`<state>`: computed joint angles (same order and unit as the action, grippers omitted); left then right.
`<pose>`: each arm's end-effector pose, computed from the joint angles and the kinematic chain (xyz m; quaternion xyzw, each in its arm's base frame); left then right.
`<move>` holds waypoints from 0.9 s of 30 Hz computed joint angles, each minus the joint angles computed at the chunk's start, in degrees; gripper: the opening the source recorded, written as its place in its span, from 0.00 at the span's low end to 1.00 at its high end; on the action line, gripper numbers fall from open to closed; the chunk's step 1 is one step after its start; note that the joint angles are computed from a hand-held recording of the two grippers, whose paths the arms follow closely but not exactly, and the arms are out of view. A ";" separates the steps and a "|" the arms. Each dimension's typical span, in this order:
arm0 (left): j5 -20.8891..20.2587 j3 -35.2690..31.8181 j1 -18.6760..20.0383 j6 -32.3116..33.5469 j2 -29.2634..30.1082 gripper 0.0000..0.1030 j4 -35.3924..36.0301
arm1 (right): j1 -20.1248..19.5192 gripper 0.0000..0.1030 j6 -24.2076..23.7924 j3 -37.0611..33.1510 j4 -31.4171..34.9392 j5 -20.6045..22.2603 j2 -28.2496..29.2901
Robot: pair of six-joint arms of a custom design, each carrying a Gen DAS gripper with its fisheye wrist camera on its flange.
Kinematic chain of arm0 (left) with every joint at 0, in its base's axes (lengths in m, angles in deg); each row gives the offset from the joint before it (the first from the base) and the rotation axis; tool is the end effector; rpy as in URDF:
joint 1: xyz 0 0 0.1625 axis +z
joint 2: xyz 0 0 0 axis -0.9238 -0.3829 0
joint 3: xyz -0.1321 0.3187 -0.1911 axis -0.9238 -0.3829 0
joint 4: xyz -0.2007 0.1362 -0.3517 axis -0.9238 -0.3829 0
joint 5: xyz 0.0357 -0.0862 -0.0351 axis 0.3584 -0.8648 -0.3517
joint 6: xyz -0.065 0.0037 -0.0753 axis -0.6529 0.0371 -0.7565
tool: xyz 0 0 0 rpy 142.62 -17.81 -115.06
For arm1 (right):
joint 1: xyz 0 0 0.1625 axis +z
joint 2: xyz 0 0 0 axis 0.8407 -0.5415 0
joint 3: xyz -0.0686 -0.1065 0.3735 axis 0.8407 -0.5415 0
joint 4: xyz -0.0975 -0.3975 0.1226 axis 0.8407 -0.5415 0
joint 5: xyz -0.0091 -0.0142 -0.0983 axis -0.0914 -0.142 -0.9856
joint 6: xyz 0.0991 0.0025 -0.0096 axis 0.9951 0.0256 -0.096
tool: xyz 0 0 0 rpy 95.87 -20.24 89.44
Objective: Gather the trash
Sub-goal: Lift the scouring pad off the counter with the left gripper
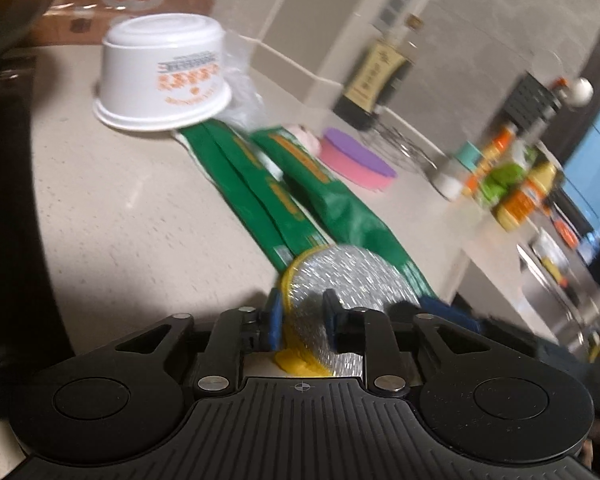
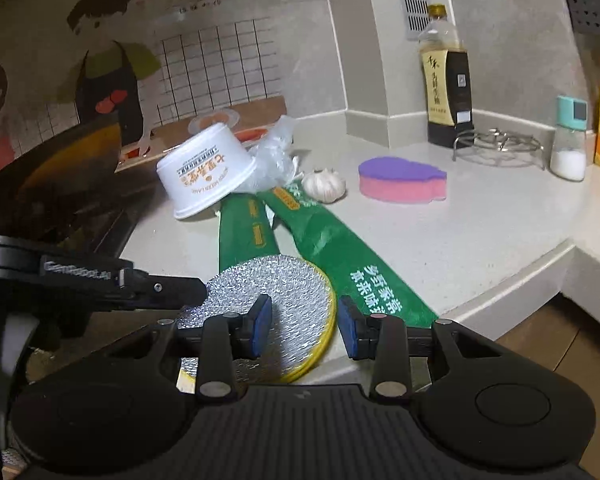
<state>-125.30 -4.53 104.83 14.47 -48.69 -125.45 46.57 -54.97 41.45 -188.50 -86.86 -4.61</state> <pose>-0.6150 -0.6769 0.1911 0.2874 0.9299 -0.2260 0.0403 0.2200 -0.5554 0.4785 0.1212 -0.7883 0.5334 0.2819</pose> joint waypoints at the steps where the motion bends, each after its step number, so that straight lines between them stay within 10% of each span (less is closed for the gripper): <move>1: -0.85 0.60 -0.05 0.60 -0.48 0.27 0.38 | 0.02 0.35 -0.28 0.16 -0.08 -0.22 -0.10; 14: -8.65 2.64 0.88 3.18 -1.99 0.27 -3.54 | -0.10 0.45 -2.57 2.35 -4.45 -2.44 -0.78; 27: -4.54 -1.02 0.08 4.29 0.28 0.29 2.02 | 0.13 0.45 -0.76 3.19 -4.11 -2.56 -1.89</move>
